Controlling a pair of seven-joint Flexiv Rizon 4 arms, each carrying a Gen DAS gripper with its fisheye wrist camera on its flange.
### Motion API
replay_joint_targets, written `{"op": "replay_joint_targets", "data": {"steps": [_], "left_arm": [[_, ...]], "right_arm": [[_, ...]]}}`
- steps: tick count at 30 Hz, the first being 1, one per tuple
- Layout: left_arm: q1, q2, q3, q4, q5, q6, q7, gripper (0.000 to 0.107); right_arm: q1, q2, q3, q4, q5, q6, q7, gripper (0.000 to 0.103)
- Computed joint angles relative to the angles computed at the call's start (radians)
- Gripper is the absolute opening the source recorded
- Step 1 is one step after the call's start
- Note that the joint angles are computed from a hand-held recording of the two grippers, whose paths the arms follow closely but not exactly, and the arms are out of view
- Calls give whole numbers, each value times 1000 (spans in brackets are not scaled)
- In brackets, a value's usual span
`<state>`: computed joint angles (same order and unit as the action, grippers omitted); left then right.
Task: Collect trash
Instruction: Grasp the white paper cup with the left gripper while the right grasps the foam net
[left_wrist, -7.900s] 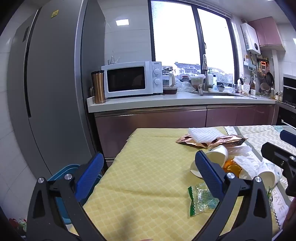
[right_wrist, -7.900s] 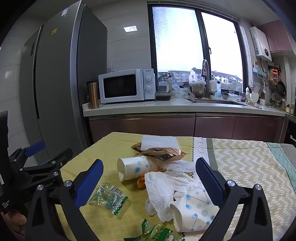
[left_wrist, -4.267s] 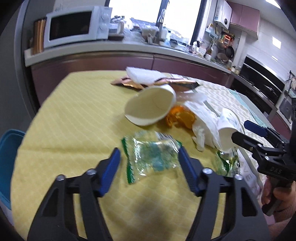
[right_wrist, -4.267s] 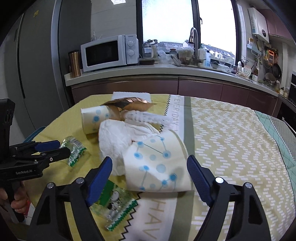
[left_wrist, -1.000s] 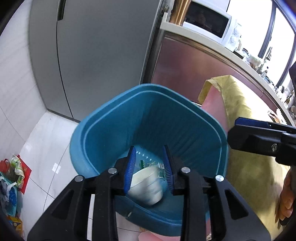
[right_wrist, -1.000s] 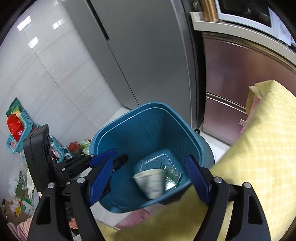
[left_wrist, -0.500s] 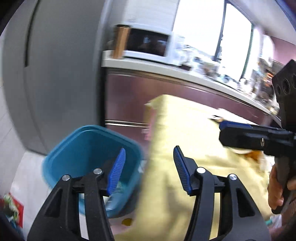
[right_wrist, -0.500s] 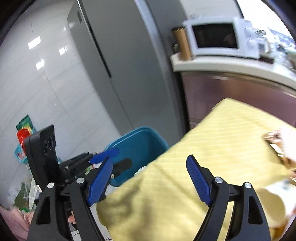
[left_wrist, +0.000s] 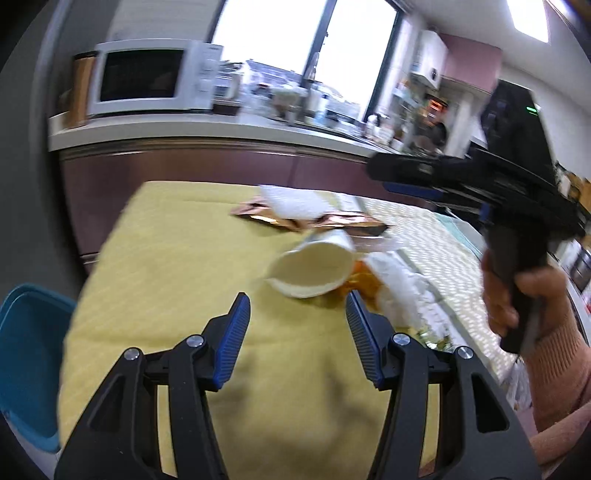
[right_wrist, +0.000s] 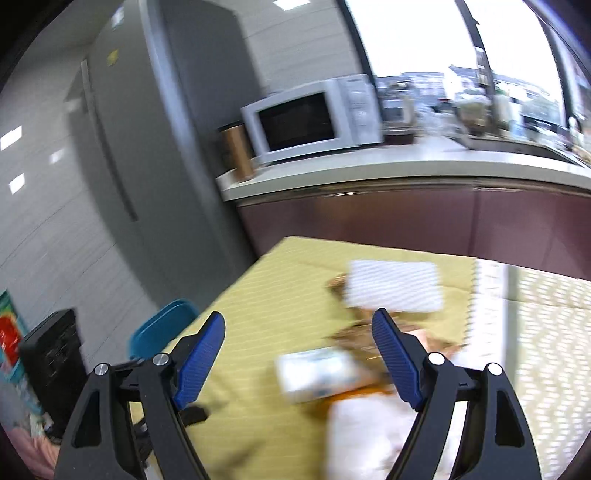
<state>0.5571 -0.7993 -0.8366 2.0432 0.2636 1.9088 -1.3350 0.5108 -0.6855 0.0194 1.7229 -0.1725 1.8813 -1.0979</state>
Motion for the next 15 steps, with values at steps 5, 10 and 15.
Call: {"op": "replay_joint_targets", "data": {"steps": [5, 10, 15], "left_arm": [[-55, -29, -17, -62, -32, -72, 46, 52], [-109, -49, -13, -116, -111, -134, 86, 48], [-138, -65, -12, -158, -186, -174, 125, 40]], "right_arm": [[-79, -48, 21, -71, -21, -68, 26, 79], [-190, -113, 113, -165, -73, -143, 36, 79], [-294, -186, 251, -270, -96, -257, 16, 79]]}}
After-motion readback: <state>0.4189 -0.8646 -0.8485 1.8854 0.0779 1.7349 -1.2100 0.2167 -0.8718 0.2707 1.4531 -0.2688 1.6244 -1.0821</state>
